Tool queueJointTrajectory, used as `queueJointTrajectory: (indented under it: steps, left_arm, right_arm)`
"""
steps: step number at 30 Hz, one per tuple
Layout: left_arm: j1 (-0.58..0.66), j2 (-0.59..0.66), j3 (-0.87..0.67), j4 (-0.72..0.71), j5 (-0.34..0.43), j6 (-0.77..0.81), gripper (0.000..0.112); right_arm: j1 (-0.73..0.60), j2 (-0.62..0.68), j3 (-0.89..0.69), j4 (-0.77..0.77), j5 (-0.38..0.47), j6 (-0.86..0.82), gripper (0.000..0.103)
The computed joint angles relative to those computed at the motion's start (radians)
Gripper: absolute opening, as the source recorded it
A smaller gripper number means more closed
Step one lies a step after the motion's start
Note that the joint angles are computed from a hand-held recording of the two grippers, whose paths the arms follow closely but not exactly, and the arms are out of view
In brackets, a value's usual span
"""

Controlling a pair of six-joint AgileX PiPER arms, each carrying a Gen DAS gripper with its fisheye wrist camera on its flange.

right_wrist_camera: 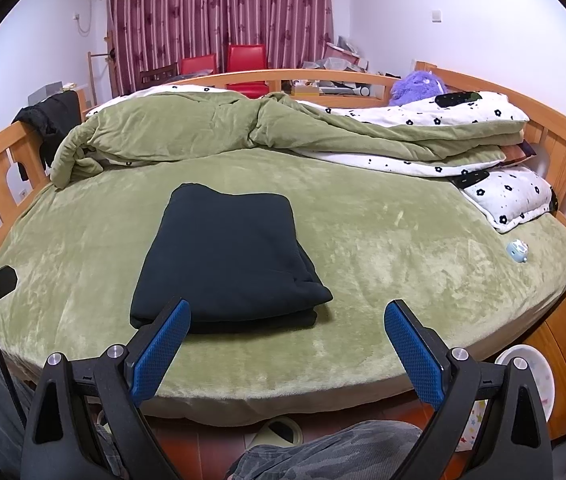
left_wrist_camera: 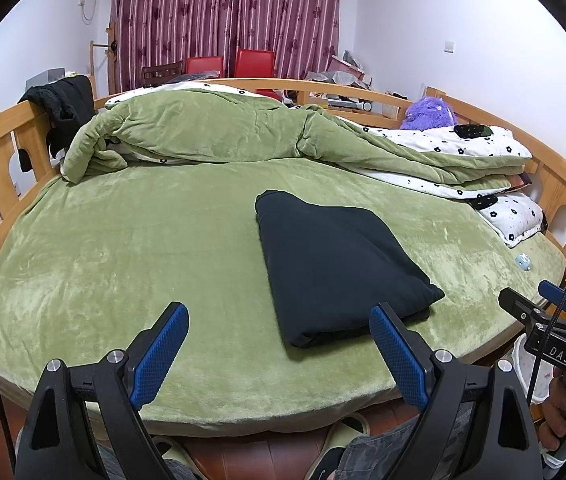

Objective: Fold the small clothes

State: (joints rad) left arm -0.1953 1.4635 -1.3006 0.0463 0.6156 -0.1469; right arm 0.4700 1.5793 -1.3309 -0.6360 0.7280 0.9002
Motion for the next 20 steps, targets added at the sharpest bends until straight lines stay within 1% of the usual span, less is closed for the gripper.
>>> queueJointTrajectory:
  steps: [20]
  left_arm:
    - [0.013, 0.002, -0.003, -0.019, 0.001, 0.021, 0.092]
  right_arm:
    - [0.022, 0.002, -0.013, -0.018, 0.017, 0.018, 0.096]
